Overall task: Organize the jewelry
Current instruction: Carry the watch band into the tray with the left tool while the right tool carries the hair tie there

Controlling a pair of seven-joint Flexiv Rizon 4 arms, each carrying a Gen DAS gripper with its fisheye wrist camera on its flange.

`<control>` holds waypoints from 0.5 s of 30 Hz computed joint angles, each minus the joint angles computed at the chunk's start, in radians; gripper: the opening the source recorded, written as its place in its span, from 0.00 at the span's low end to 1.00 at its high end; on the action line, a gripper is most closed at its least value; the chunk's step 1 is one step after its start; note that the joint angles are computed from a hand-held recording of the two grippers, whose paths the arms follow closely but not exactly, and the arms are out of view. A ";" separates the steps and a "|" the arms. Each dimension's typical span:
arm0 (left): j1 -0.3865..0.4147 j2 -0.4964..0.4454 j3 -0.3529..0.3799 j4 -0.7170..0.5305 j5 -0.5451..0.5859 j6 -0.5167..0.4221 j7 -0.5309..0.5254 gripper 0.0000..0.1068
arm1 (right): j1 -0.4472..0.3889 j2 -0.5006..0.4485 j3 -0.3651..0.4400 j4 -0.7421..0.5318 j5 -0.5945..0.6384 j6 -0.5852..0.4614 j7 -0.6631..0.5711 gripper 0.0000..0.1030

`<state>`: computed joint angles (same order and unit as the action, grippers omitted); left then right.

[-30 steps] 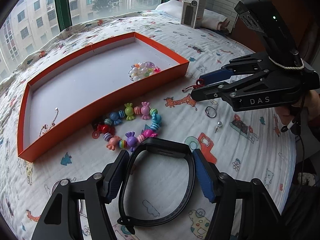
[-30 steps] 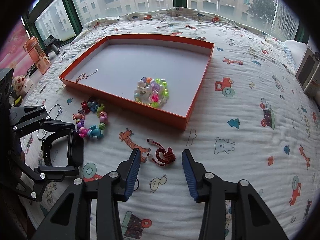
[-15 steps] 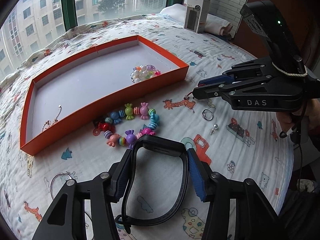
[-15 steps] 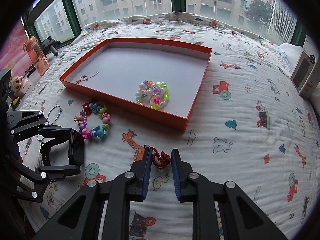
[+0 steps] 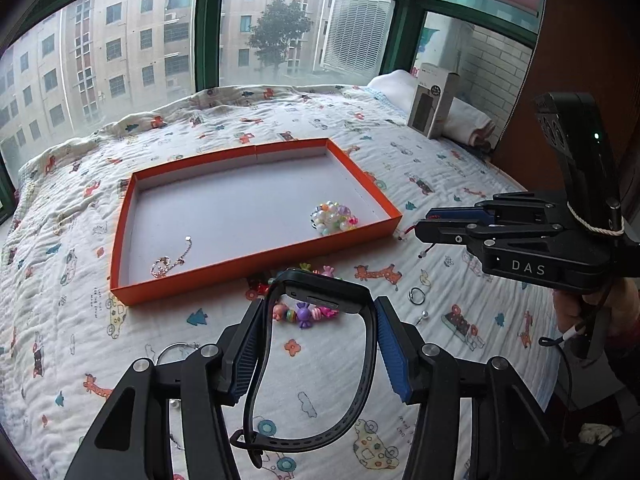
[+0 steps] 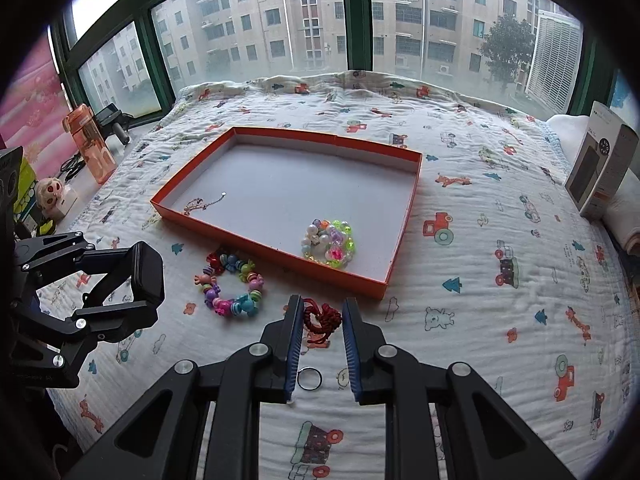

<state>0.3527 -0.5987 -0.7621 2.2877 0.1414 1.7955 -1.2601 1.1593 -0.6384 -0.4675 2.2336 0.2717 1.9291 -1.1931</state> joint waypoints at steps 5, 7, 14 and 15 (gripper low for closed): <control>0.045 0.045 -0.028 0.012 -0.002 0.049 -0.074 0.54 | 0.062 0.009 -0.059 -0.005 0.039 0.023 -0.005 0.22; 0.061 0.059 -0.036 0.006 0.007 0.058 -0.102 0.54 | 0.070 0.013 -0.068 -0.012 0.048 0.028 -0.011 0.22; 0.049 0.083 -0.005 -0.065 0.014 0.066 -0.164 0.54 | 0.104 -0.003 -0.122 -0.055 0.072 0.024 -0.024 0.22; 0.044 0.080 -0.001 -0.078 0.013 0.066 -0.170 0.54 | 0.102 -0.006 -0.125 -0.063 0.072 0.024 -0.023 0.22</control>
